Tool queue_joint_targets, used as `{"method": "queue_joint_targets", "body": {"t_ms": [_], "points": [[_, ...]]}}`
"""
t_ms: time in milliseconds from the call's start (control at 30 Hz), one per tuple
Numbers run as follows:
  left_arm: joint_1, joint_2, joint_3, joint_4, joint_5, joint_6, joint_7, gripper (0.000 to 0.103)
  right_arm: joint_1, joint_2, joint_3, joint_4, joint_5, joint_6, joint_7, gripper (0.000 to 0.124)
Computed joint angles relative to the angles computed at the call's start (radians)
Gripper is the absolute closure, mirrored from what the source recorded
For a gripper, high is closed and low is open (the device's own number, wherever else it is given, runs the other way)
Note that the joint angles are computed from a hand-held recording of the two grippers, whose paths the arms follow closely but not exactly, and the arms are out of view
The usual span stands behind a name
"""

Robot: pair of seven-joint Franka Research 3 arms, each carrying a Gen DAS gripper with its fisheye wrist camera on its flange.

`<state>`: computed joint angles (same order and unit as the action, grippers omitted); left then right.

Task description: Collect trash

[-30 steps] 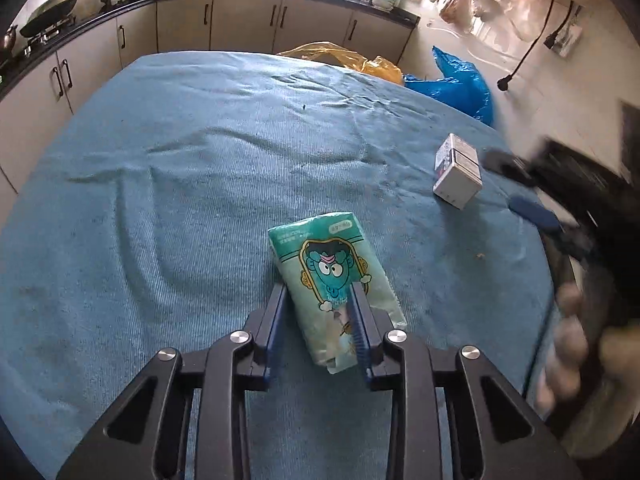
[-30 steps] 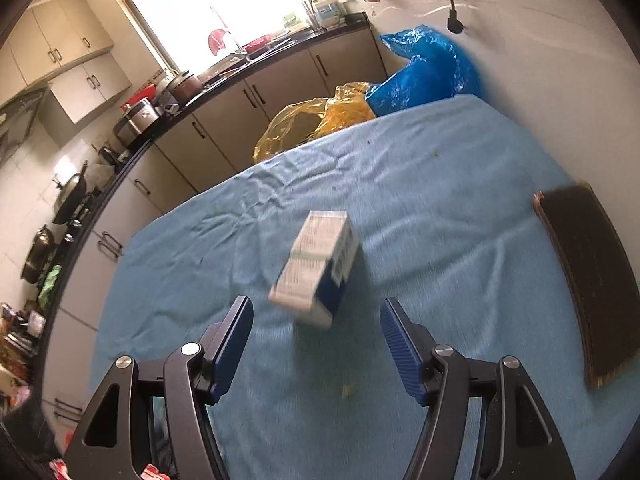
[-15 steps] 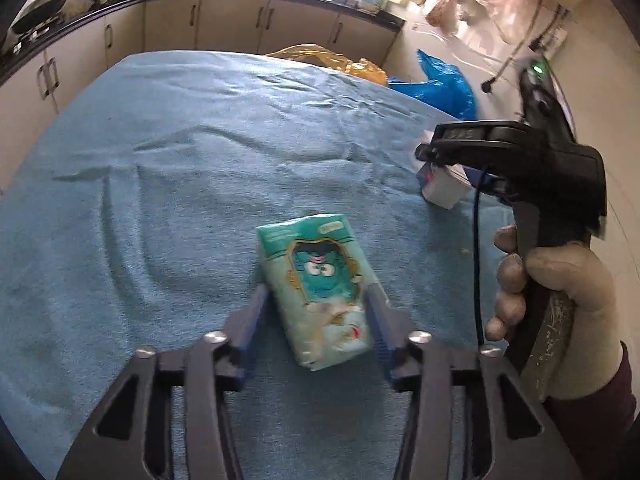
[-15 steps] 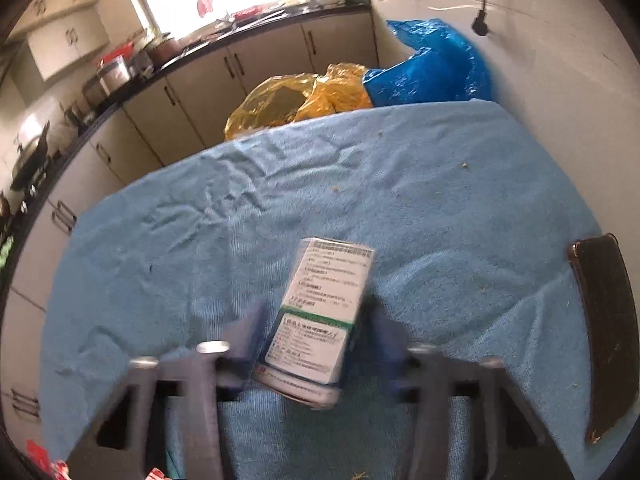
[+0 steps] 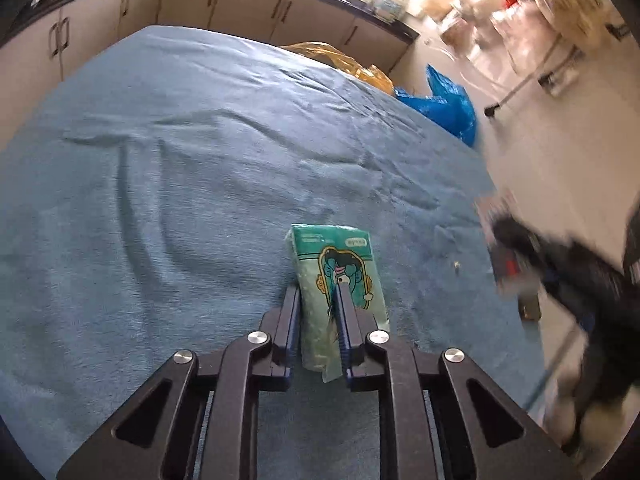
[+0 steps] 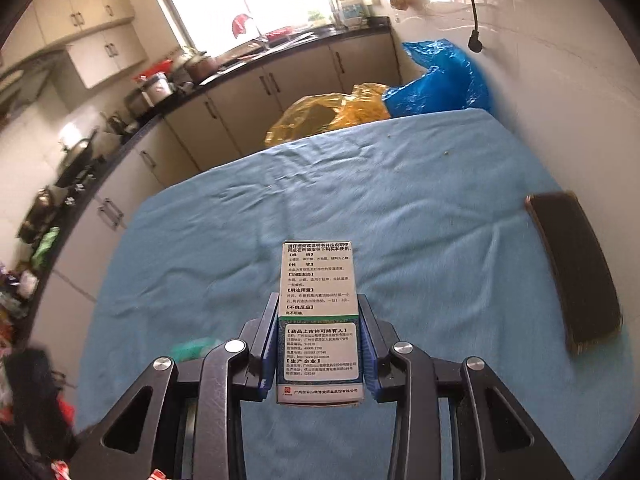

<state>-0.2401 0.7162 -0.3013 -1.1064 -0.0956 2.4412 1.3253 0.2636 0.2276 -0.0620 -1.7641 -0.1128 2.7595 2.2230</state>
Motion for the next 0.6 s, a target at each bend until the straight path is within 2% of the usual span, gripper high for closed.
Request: {"method": "queue_joint_targets", "body": {"t_ms": [100,267,400,500,600], "points": [[0.009,-0.053,0.004,-0.067,-0.004,0.032,-0.022,0.090,0.002,-0.072,0.020,-0.097,0.016,0.047,-0.020,0.086],[0.045,-0.233,-0.010,-0.322,-0.017,0.142,-0.016,0.091,-0.008,-0.187,0.065,-0.255,0.059,0.134,-0.068,0.086],[0.072,-0.364,-0.020,-0.499,-0.051,0.190,0.010,0.091,-0.011,-0.251,0.105,-0.348,0.214,0.198,-0.186,0.086],[0.068,-0.481,0.002,-0.645,-0.045,0.242,-0.009,0.091,0.004,-0.281,0.124,-0.397,0.313,0.229,-0.278,0.086],[0.043,-0.568,0.042,-0.747,0.027,0.286,-0.083,0.091,0.010,-0.308,0.148,-0.443,0.307,0.256,-0.287,0.086]]}}
